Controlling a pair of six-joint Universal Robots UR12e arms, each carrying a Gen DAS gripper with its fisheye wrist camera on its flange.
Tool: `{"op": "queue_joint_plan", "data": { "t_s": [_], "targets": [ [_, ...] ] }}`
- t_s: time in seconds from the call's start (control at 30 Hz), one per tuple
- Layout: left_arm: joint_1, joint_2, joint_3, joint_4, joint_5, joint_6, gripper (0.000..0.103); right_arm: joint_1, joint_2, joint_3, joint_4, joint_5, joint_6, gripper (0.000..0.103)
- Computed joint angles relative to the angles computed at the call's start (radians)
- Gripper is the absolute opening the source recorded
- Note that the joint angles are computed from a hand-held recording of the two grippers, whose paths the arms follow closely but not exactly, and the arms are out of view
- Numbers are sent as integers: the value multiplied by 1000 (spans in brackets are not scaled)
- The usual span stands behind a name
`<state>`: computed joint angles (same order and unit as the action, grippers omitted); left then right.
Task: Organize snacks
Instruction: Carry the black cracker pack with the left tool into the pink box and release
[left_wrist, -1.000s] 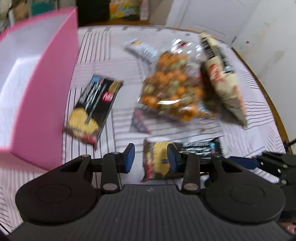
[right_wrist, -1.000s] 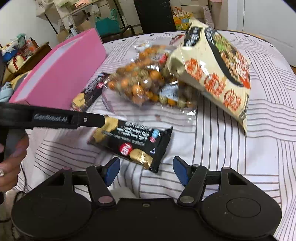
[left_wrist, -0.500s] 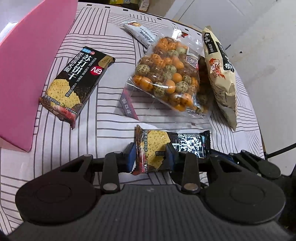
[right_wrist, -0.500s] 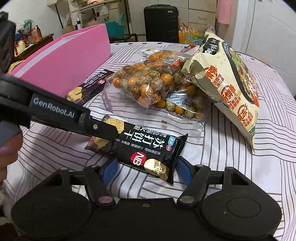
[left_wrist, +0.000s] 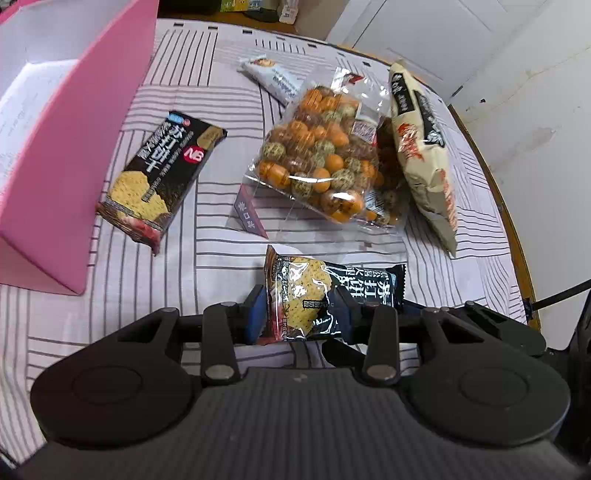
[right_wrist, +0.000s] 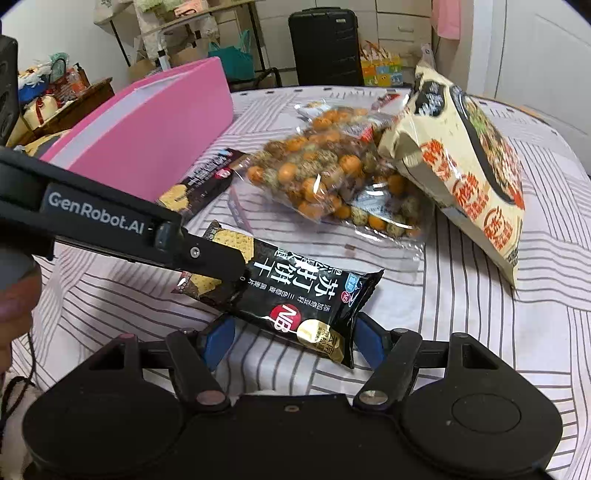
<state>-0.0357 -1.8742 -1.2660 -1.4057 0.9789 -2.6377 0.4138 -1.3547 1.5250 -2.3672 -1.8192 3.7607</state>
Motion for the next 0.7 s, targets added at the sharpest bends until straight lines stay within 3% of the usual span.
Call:
{"op": "queue_joint_plan", "data": {
  "t_s": [0.13,0.23,0.4,0.7],
  "targets": [
    [6,16,7,-6,18,10,37,6,0,-22,13,7,-8,74],
    [13,29,10,-22,11,28,37,19,11,-75,99,-14,-25,73],
    [30,62,-20,14,2,2,37,24,1,-84,91,-7,-36,73],
    [73,92,-10,-15,-23,-15,37,22,-7,-117,79,59,-101,73]
  ]
}}
